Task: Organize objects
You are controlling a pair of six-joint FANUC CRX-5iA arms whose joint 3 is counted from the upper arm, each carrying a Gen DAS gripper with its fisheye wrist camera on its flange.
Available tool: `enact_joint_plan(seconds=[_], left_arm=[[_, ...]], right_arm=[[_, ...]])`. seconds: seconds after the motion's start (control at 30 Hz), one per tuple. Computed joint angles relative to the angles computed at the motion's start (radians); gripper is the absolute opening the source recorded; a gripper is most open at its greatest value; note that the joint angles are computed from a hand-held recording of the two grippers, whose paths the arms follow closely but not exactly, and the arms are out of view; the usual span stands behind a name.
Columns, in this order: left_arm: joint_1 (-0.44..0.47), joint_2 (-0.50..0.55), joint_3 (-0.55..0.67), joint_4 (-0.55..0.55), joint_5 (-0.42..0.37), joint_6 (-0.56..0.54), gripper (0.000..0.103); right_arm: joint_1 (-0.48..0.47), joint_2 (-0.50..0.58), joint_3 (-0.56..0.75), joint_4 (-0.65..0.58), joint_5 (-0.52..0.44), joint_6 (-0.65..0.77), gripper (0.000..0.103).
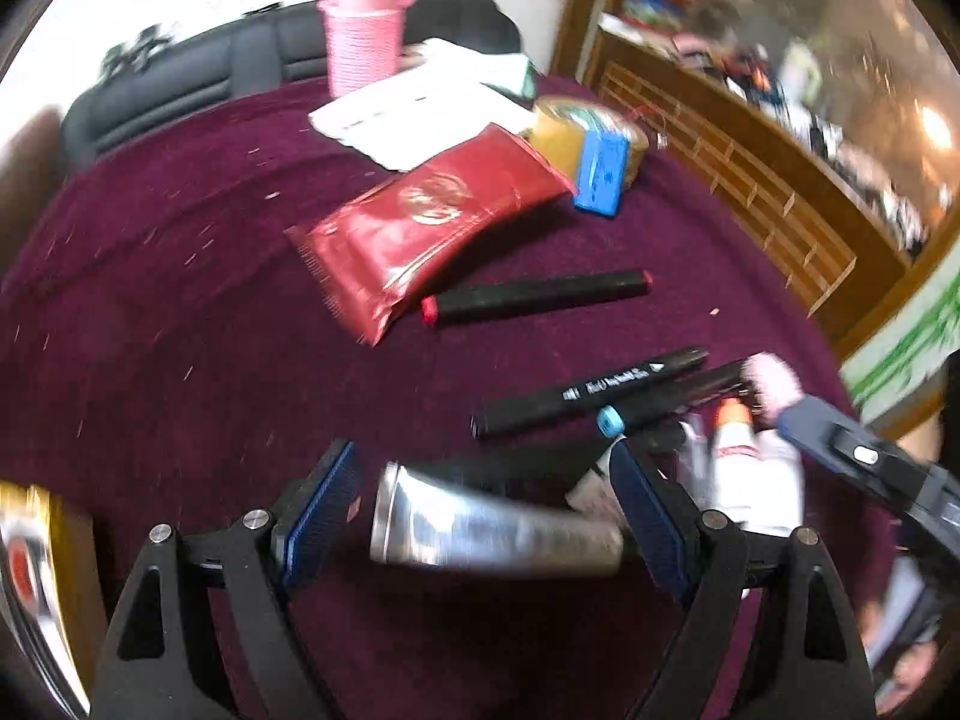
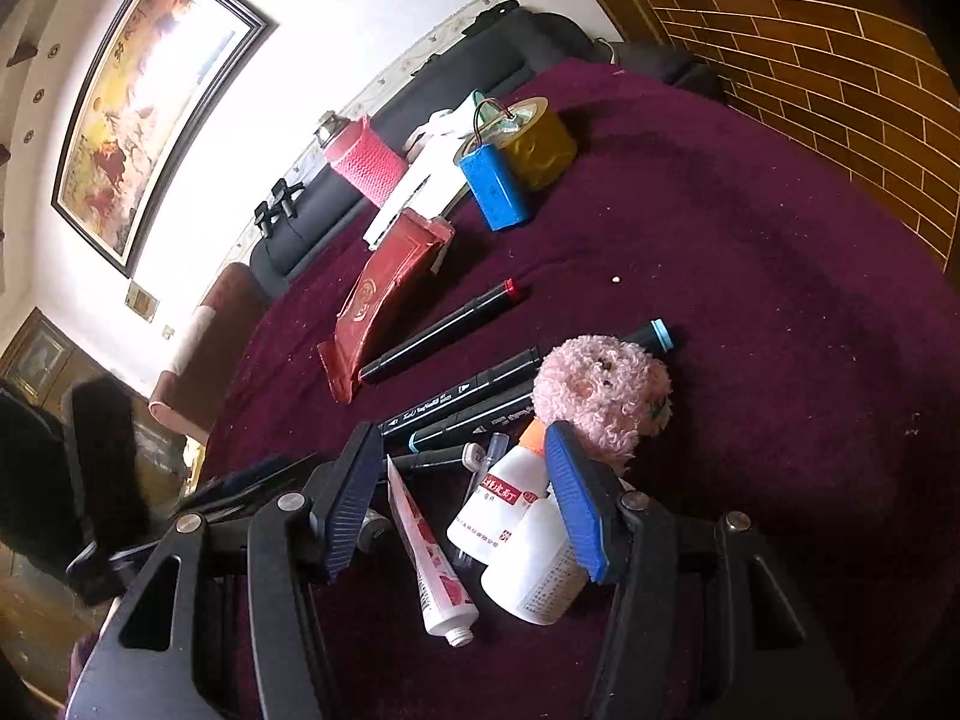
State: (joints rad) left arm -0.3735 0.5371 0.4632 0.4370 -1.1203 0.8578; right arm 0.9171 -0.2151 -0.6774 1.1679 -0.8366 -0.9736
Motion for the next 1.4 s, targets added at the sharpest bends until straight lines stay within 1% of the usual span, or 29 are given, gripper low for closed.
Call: enact_joint_plan(seconds=[0.07,0.1,0.13,0.17,0.27,0.33,0.4,0.53,0.57,0.67,0.8,0.83,0.9,0.97,1.03,1.07,1.1,1.13,1.17,1.2,1.23,1.27,1.4], left_arm=[[-0.016,0.062,0.101,-0.069,-0.087,0.015,0.080],[-0.018,0.088,0.133,-0.079,-0.139,0.008,0.080],[-0.015,0.080,0.122,-0.078,-0.140,-0.028,0.080],[-0.010,0.069,0.104,-0.066,-0.155,-0.087,0.080],[0.016,0.061,0.093,-0.030,-0.280,-0.177,0.079],[0.032,0.034,0.054,-0.022,-0.328,-0.238,0.079],[0.045,-0.005,0.008,-0.019,-0.347,-0.287,0.079],[0.072,-0.059,-0.069,0.037,-0.359,-0.328,0.079],[0.078,-0.077,-0.092,0.047,-0.345,-0.346,0.080],[0.085,-0.142,-0.168,0.054,-0.270,-0.419,0.080],[0.091,-0.207,-0.255,0.086,-0.217,-0.555,0.081],[0.085,-0.214,-0.261,0.077,-0.207,-0.589,0.081],[0.061,-0.222,-0.261,0.027,-0.194,-0.644,0.081],[0.032,-0.207,-0.235,-0.047,-0.199,-0.667,0.081],[0.018,-0.196,-0.220,-0.097,-0.211,-0.674,0.081],[0.011,-0.198,-0.225,-0.113,-0.201,-0.678,0.081],[0.012,-0.212,-0.250,-0.107,-0.171,-0.701,0.080],[0.011,-0.211,-0.246,-0.108,-0.176,-0.689,0.079],[0.011,-0.214,-0.247,-0.109,-0.172,-0.670,0.068],[0.016,-0.208,-0.240,-0.094,-0.194,-0.661,0.044],[0.021,-0.201,-0.231,-0.082,-0.219,-0.651,0.035],[0.023,-0.203,-0.235,-0.079,-0.216,-0.639,0.027],[0.049,-0.209,-0.260,-0.038,-0.185,-0.575,0.023]], right_arm=[[0.002,-0.006,-0.007,0.008,0.000,-0.011,0.055],[0.002,-0.009,-0.011,0.012,0.001,-0.020,0.055],[0.001,-0.014,-0.017,0.019,0.007,-0.030,0.055],[-0.001,-0.017,-0.021,0.022,0.013,-0.036,0.055],[-0.004,-0.019,-0.022,0.022,0.024,-0.035,0.055],[-0.005,-0.020,-0.023,0.022,0.031,-0.034,0.055],[-0.003,-0.020,-0.024,0.022,0.029,-0.038,0.056],[0.003,-0.020,-0.024,0.020,0.017,-0.040,0.056],[0.004,-0.019,-0.023,0.019,0.014,-0.039,0.056],[0.008,-0.014,-0.017,0.012,0.005,-0.029,0.056],[0.011,-0.010,-0.012,0.005,-0.003,-0.018,0.056],[0.012,-0.009,-0.012,0.005,-0.004,-0.018,0.056],[0.014,-0.008,-0.010,0.001,-0.007,-0.012,0.056],[0.019,-0.007,-0.008,-0.002,-0.014,-0.010,0.056],[0.019,-0.008,-0.010,0.000,-0.015,-0.014,0.056],[0.017,-0.008,-0.010,0.001,-0.013,-0.015,0.056],[0.018,-0.008,-0.009,0.000,-0.015,-0.015,0.056],[0.018,-0.007,-0.008,-0.002,-0.016,-0.012,0.056],[0.016,-0.006,-0.007,-0.003,-0.014,-0.008,0.056],[0.016,-0.005,-0.005,-0.005,-0.014,-0.004,0.056],[0.017,-0.003,-0.003,-0.008,-0.016,0.001,0.056],[0.017,-0.002,-0.001,-0.010,-0.017,0.004,0.056],[0.014,-0.004,-0.004,-0.004,-0.013,0.000,0.056]])
